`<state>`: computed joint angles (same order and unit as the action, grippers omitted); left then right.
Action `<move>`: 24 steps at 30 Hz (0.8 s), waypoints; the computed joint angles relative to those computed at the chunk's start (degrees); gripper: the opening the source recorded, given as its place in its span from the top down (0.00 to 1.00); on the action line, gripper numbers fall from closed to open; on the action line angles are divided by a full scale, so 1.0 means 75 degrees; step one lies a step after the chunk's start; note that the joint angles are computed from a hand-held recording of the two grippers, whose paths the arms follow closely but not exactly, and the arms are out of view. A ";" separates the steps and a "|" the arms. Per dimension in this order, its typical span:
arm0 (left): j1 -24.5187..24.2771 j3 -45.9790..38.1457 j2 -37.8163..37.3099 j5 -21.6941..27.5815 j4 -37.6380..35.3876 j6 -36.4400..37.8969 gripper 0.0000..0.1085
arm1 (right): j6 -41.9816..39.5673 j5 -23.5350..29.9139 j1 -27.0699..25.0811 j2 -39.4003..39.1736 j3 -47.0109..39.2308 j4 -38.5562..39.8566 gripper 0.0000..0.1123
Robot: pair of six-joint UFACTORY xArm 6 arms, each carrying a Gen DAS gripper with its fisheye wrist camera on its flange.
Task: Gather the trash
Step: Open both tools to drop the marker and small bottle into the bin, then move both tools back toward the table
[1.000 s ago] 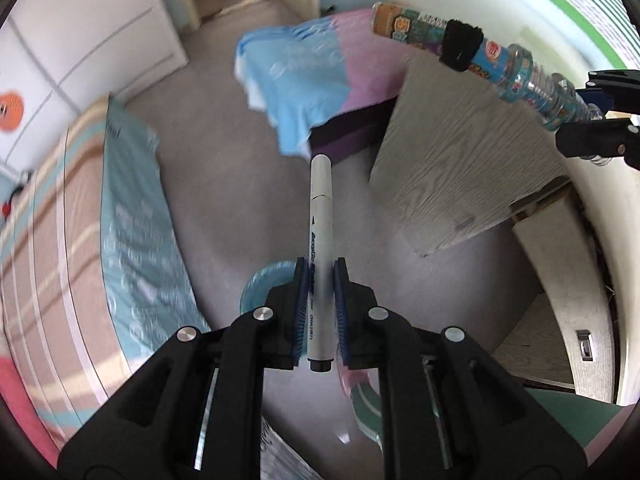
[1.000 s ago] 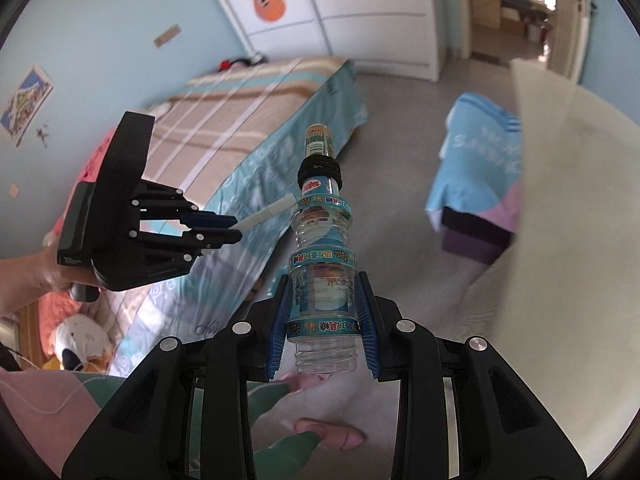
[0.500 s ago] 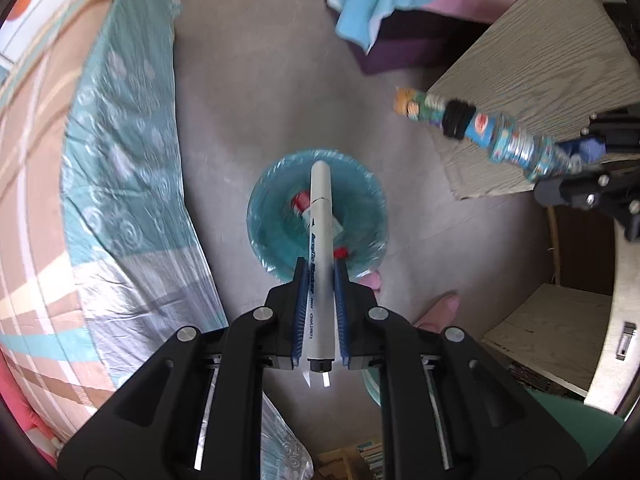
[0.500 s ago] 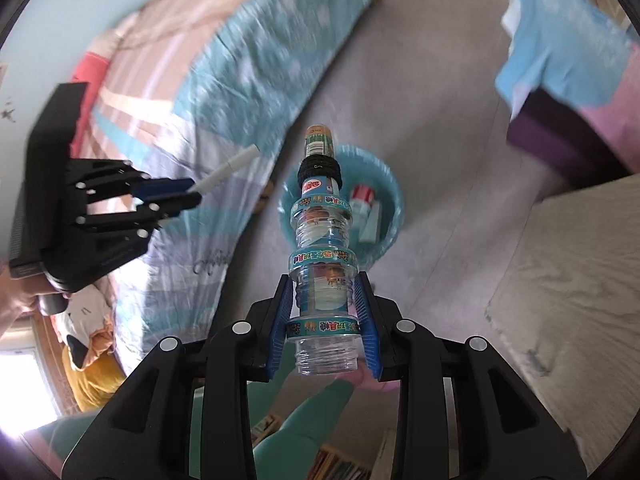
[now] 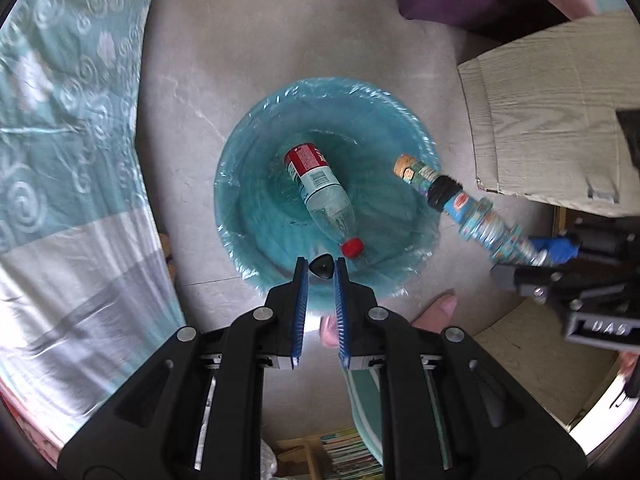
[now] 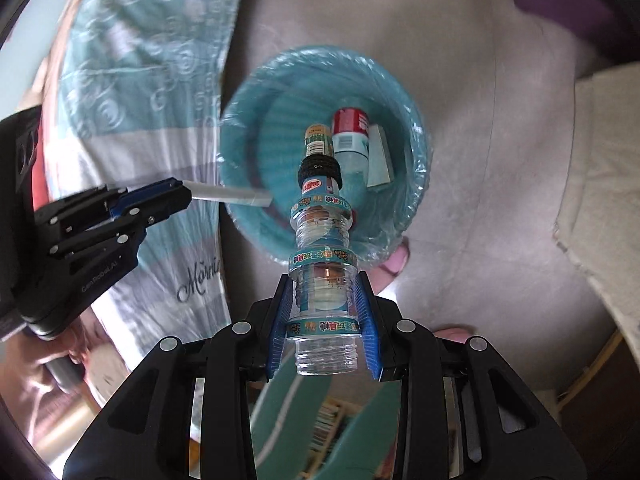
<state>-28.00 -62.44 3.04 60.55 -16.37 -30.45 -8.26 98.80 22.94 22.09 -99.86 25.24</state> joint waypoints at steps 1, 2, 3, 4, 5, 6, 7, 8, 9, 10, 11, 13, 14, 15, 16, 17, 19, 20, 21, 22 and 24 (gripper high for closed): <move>0.0011 -0.0001 0.0109 -0.0027 -0.0051 0.0040 0.89 | 0.0060 -0.0112 0.0051 0.0052 0.0047 -0.0071 0.68; 0.0026 0.0016 0.0194 -0.0046 -0.0112 0.0120 0.83 | 0.0076 -0.0248 0.0084 0.0076 0.0101 -0.0147 0.68; -0.0007 -0.0067 0.0290 0.0052 -0.0084 0.0056 0.70 | 0.0155 -0.0347 0.0120 0.0108 0.0135 -0.0196 0.56; -0.0011 -0.0041 0.0324 0.0023 -0.0088 0.0061 0.67 | 0.0240 -0.0403 0.0100 0.0121 0.0178 -0.0133 0.53; -0.0020 -0.0004 0.0354 -0.0034 -0.0103 0.0083 0.67 | 0.0323 -0.0361 0.0086 0.0169 0.0106 -0.0089 0.53; -0.0036 -0.0012 0.0368 0.0023 -0.0080 0.0060 0.67 | 0.0343 -0.0413 0.0091 0.0154 0.0107 -0.0100 0.53; -0.0048 0.0014 0.0340 0.0034 -0.0111 0.0035 0.67 | 0.0337 -0.0437 0.0064 0.0141 0.0114 -0.0057 0.53; -0.0060 0.0054 0.0296 0.0046 -0.0154 0.0010 0.67 | 0.0346 -0.0427 0.0034 0.0154 0.0091 0.0023 0.53; -0.0085 0.0110 0.0221 0.0057 -0.0188 -0.0021 0.67 | 0.0341 -0.0400 0.0008 0.0155 0.0062 0.0036 0.53; -0.0117 0.0159 0.0143 0.0062 -0.0200 -0.0028 0.67 | 0.0320 -0.0371 -0.0011 0.0164 0.0015 0.0021 0.53; -0.0134 0.0203 0.0094 0.0058 -0.0212 0.0006 0.67 | 0.0290 -0.0346 -0.0036 0.0128 0.0015 -0.0002 0.53; -0.0219 0.0314 -0.0111 0.0078 -0.0233 -0.0031 0.67 | 0.0299 -0.0256 -0.0129 0.0080 -0.0036 -0.0020 0.53; -0.0263 0.0362 -0.0223 0.0102 -0.0238 -0.0076 0.67 | 0.0325 -0.0231 -0.0190 0.0035 -0.0048 0.0003 0.53; -0.0305 0.0417 -0.0346 0.0114 -0.0242 -0.0144 0.67 | 0.0364 -0.0202 -0.0252 -0.0011 -0.0088 0.0038 0.53; -0.0342 0.0475 -0.0484 0.0138 -0.0251 -0.0238 0.67 | 0.0390 -0.0167 -0.0331 -0.0084 -0.0120 0.0063 0.53; -0.0374 0.0507 -0.0609 0.0176 -0.0250 -0.0338 0.67 | 0.0398 -0.0133 -0.0399 -0.0153 -0.0143 0.0096 0.53; -0.0484 0.0508 -0.0916 0.0304 -0.0132 -0.0556 0.67 | 0.0399 -0.0070 -0.0555 -0.0343 -0.0213 0.0202 0.53; -0.0530 0.0466 -0.1051 0.0398 -0.0075 -0.0650 0.67 | 0.0368 -0.0058 -0.0624 -0.0461 -0.0230 0.0259 0.53; -0.0581 0.0394 -0.1153 0.0496 -0.0012 -0.0749 0.67 | 0.0334 -0.0037 -0.0699 -0.0562 -0.0271 0.0311 0.53; -0.0632 0.0271 -0.1259 0.0639 0.0123 -0.0856 0.67 | 0.0307 0.0014 -0.0790 -0.0679 -0.0359 0.0375 0.53; -0.0711 -0.0056 -0.1390 0.0947 0.0387 -0.1023 0.60 | 0.0260 0.0139 -0.0953 -0.0847 -0.0638 0.0502 0.53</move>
<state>-33.34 -62.86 -7.38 67.65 -13.47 -38.12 -6.31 99.84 15.78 15.73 -104.64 29.00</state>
